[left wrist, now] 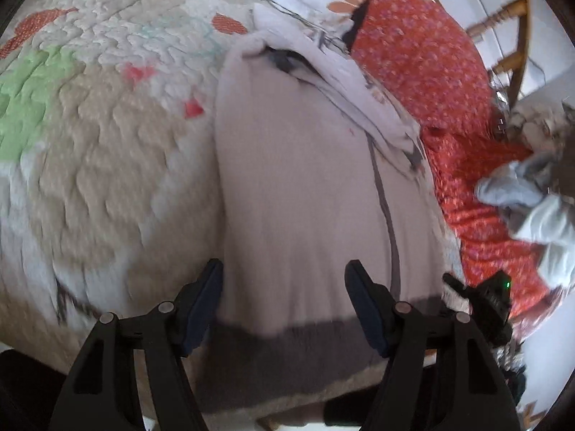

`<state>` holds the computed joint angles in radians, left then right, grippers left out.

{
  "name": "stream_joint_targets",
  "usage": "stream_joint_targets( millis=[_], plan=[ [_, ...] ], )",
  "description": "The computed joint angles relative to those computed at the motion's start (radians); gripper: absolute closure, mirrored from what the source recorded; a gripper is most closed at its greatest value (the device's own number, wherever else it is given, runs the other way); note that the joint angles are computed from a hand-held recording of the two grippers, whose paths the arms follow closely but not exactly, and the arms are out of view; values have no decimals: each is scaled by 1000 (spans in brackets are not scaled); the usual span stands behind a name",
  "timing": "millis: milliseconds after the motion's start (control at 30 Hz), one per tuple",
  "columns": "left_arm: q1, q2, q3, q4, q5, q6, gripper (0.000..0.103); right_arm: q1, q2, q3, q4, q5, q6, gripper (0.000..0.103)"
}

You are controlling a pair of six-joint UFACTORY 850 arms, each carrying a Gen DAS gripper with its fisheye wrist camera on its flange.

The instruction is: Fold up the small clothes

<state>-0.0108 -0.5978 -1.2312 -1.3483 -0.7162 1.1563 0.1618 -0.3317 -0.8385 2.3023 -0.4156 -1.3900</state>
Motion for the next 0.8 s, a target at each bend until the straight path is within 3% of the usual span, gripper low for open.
stream_joint_targets(
  millis=[133, 267, 300, 333, 367, 433, 467, 633, 800],
  plan=[
    [0, 30, 61, -14, -18, 22, 34, -6, 15, 79, 91, -156, -24, 40],
    [-17, 64, 107, -12, 48, 49, 38, 19, 18, 102, 91, -181, -19, 44],
    [-30, 75, 112, 12, 92, 39, 60, 38, 22, 99, 118, -146, -51, 47],
    [-45, 83, 112, 59, 143, 9, 95, 60, 32, 96, 159, -90, -102, 52],
    [-58, 80, 101, 120, 174, -39, 95, 80, 39, 83, 180, -20, -141, 58],
    [-49, 72, 82, 152, 150, -87, 96, 116, 38, 43, 234, 141, -217, 90],
    [-40, 75, 79, 170, 149, -109, 96, 124, 35, 32, 269, 186, -254, 91],
    [27, 152, 125, 125, 112, -68, 96, 126, 79, 89, 364, 117, -279, 94],
    [76, 232, 199, 170, 113, -65, 96, 158, 169, 181, 287, 15, -177, 95]
  ],
)
